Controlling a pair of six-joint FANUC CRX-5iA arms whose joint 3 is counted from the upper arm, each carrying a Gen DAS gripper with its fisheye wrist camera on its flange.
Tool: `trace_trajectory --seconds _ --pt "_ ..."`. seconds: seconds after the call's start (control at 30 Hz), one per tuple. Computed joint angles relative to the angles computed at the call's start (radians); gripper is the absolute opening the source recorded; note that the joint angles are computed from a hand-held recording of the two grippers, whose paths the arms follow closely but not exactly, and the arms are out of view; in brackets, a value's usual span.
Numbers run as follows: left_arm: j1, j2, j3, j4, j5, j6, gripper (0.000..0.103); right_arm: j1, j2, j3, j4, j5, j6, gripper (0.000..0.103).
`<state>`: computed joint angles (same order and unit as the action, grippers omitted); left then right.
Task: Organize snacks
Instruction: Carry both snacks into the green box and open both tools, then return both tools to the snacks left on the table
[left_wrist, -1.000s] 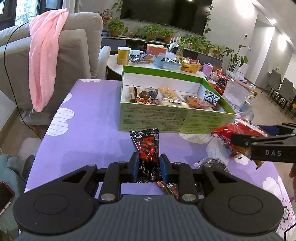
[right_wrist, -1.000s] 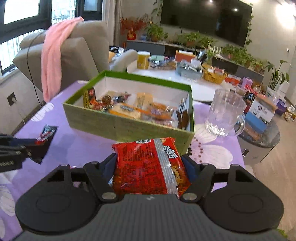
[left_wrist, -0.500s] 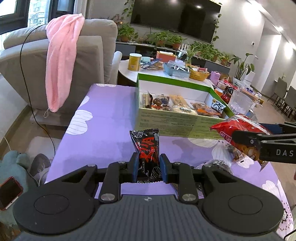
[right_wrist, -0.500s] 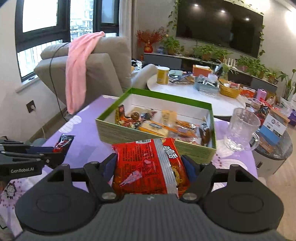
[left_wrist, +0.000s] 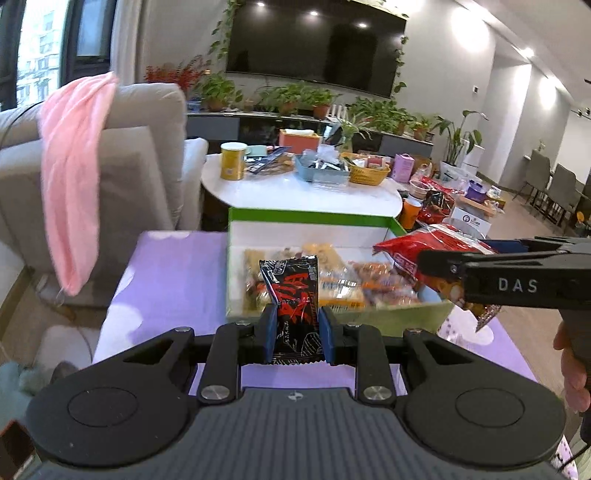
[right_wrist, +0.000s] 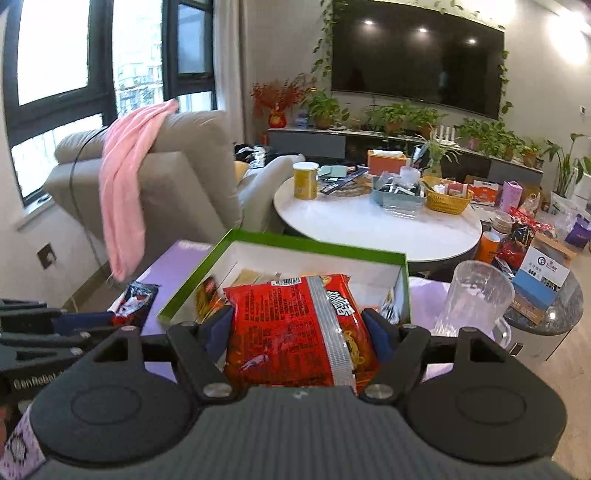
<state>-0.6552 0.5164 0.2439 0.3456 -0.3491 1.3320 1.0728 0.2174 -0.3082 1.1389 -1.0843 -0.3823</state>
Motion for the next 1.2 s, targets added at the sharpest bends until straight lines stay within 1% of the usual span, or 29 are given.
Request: trace_trajectory --seconds 0.17,0.33,0.37,0.43,0.47,0.5,0.53,0.6,0.67,0.77,0.83,1.03,1.2 --pt "-0.004 0.138 0.236 -0.080 -0.111 0.055 0.023 -0.065 0.008 -0.002 0.012 0.044 -0.003 0.079" --pt "-0.009 0.278 0.454 -0.109 -0.197 0.070 0.023 -0.124 0.028 -0.001 0.012 0.093 0.002 0.079" --pt "-0.009 0.307 0.496 -0.109 -0.211 0.070 0.025 -0.138 0.035 0.000 0.011 0.106 0.002 0.079" --pt "-0.011 0.360 0.576 -0.144 -0.232 0.103 0.037 -0.154 0.047 0.001 0.010 0.116 -0.011 0.079" --pt "-0.015 0.377 0.603 -0.175 -0.235 0.128 0.048 -0.162 0.058 0.003 0.012 0.116 -0.028 0.080" --pt "-0.018 0.389 0.619 -0.203 -0.230 0.148 0.051 -0.169 0.067 0.006 0.013 0.117 -0.039 0.080" --pt "-0.018 0.393 0.621 -0.210 -0.225 0.152 0.051 -0.172 0.074 0.005 0.018 0.114 -0.053 0.081" --pt "-0.010 0.403 0.622 -0.188 -0.235 0.131 0.051 -0.169 0.083 -0.002 0.027 0.098 -0.075 0.081" --pt "-0.005 0.396 0.601 -0.182 -0.232 0.129 0.051 -0.167 0.074 -0.015 0.025 0.106 -0.084 0.081" --pt "-0.002 0.373 0.570 -0.200 -0.224 0.154 0.051 -0.159 0.051 -0.028 0.002 0.114 -0.102 0.081" --pt "0.001 0.360 0.557 -0.207 -0.227 0.168 0.051 -0.145 0.038 -0.032 -0.010 0.102 -0.113 0.081" --pt "0.003 0.267 0.416 -0.209 -0.169 0.178 0.051 -0.099 0.010 -0.033 -0.032 0.044 -0.111 0.081" --pt "0.000 0.181 0.293 -0.204 -0.117 0.173 0.051 -0.048 -0.024 -0.044 -0.044 -0.035 -0.102 0.081"
